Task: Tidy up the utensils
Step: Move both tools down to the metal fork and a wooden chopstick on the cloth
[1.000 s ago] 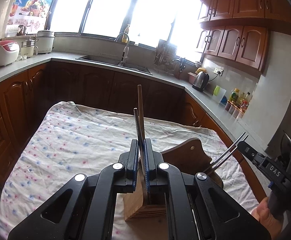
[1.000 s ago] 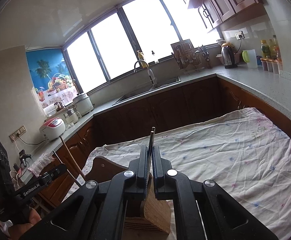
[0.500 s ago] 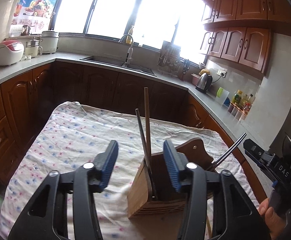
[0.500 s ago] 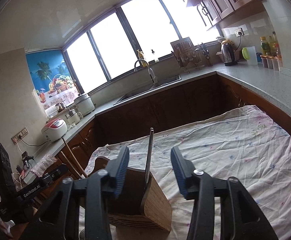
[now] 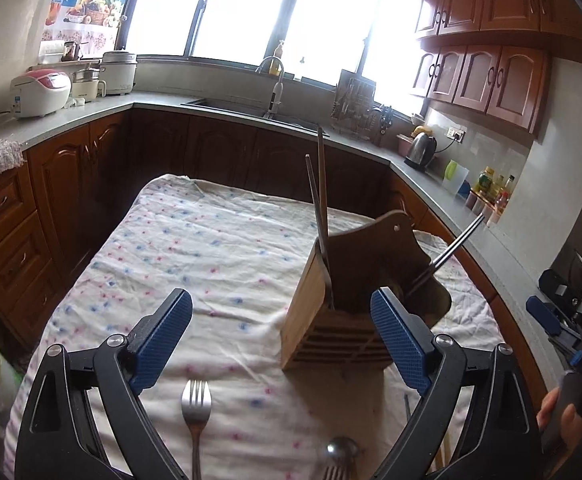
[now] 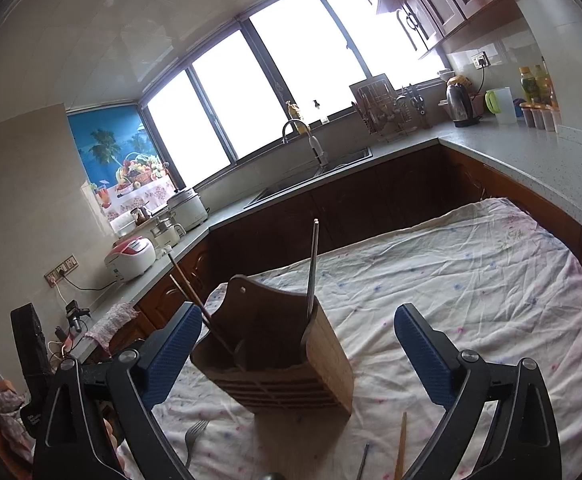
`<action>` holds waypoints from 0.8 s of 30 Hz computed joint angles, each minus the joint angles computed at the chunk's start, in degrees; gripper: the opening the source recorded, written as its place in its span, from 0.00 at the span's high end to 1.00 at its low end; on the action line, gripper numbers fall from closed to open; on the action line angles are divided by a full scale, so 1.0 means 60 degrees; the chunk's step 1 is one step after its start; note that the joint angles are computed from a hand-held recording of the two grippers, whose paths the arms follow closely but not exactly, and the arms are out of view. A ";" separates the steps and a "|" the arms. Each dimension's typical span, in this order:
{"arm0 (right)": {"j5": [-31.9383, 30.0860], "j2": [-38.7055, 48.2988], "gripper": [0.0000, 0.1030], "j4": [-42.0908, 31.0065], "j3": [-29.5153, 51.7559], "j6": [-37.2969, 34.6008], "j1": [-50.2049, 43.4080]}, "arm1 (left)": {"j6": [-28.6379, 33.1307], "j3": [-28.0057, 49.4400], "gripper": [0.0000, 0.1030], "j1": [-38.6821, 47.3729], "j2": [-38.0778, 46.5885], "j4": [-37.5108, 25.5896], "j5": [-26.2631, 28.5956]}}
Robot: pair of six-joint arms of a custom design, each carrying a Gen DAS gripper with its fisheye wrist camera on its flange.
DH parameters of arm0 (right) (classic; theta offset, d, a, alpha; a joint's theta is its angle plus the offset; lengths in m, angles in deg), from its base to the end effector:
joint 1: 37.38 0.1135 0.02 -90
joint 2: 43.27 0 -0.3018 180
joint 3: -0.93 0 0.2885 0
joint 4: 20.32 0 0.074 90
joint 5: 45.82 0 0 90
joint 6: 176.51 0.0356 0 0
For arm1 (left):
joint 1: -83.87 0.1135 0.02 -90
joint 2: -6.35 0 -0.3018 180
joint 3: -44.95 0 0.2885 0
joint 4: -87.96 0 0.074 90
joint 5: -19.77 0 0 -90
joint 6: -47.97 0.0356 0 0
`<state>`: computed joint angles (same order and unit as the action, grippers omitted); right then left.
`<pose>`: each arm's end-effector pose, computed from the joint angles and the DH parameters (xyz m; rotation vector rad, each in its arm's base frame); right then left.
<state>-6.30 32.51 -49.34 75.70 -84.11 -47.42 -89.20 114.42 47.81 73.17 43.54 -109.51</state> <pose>0.3179 -0.0284 0.3526 -0.3104 1.9603 0.8272 0.2276 -0.1378 0.3366 -0.5338 2.0447 -0.0636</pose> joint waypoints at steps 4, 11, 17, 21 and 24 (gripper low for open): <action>-0.0290 -0.0546 0.05 -0.1016 -0.0390 -0.0827 -0.0482 | -0.1058 -0.0308 0.10 -0.0914 -0.0345 -0.0722 -0.0393; -0.0921 -0.1306 0.05 -0.2883 -0.0854 -0.2481 -0.1652 | -0.2955 -0.0514 0.10 -0.2540 -0.0624 -0.2220 -0.1102; -0.1363 -0.1481 0.05 -0.4660 -0.0976 -0.4370 -0.2870 | -0.4711 -0.0636 0.10 -0.3747 -0.0616 -0.3510 -0.1501; -0.1446 -0.1530 0.05 -0.5568 -0.1239 -0.5609 -0.3629 | -0.6173 -0.0808 0.10 -0.4570 -0.0557 -0.4281 -0.1658; -0.1459 -0.1485 0.05 -0.6076 -0.1419 -0.6412 -0.4148 | -0.6884 -0.0860 0.10 -0.5001 -0.0368 -0.4664 -0.1644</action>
